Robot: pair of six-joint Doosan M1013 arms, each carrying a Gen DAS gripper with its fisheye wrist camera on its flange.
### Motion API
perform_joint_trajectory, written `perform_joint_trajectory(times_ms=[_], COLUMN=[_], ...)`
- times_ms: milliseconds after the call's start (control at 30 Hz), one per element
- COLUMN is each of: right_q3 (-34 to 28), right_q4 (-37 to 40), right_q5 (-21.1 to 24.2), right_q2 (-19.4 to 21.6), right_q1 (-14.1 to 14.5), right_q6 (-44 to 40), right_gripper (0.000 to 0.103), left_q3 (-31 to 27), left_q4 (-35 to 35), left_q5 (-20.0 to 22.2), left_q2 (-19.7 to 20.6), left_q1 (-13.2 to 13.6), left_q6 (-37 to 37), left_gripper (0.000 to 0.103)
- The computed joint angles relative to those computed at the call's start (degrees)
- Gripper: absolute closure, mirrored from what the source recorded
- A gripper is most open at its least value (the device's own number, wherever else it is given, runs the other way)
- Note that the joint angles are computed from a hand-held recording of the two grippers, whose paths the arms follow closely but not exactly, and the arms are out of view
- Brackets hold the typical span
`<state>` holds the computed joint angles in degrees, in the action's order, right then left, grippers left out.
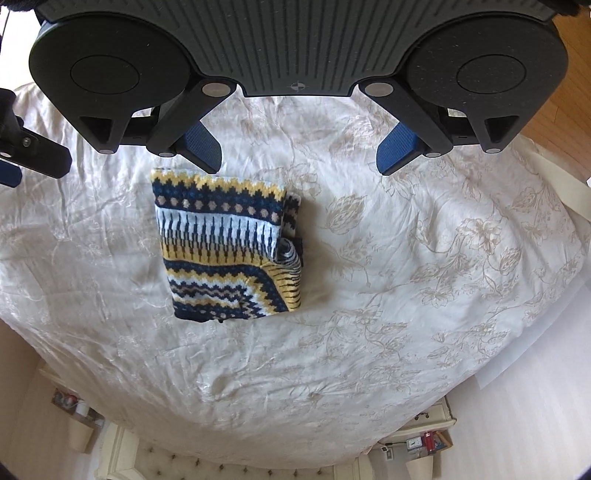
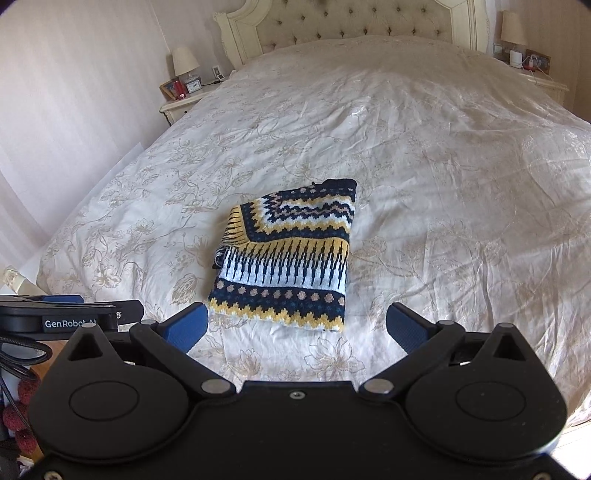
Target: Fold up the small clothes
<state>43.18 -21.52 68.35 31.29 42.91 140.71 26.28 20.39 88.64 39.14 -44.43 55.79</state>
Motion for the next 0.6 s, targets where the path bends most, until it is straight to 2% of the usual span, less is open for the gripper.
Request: perform_joint_trajectory(times_ms=[200,600], right_q3=[-1.77,-2.22], right_q4=[-0.73,0.01], right_q5=[3.29,3.93], right_q2=[1.03,1.40], right_q1=[0.57,0.35], right_q6=[-1.22,-0.60], right_gripper=[0.001,0.001], left_q3=[0.72,0.67], left_q4=[-2.16,-2.56], left_q5=[0.18,0.90], left_q2=[-0.43,-0.08], left_q1=[0.41,0.19], left_q6=[-1.33,0.10], left_gripper=[0.012,0.012])
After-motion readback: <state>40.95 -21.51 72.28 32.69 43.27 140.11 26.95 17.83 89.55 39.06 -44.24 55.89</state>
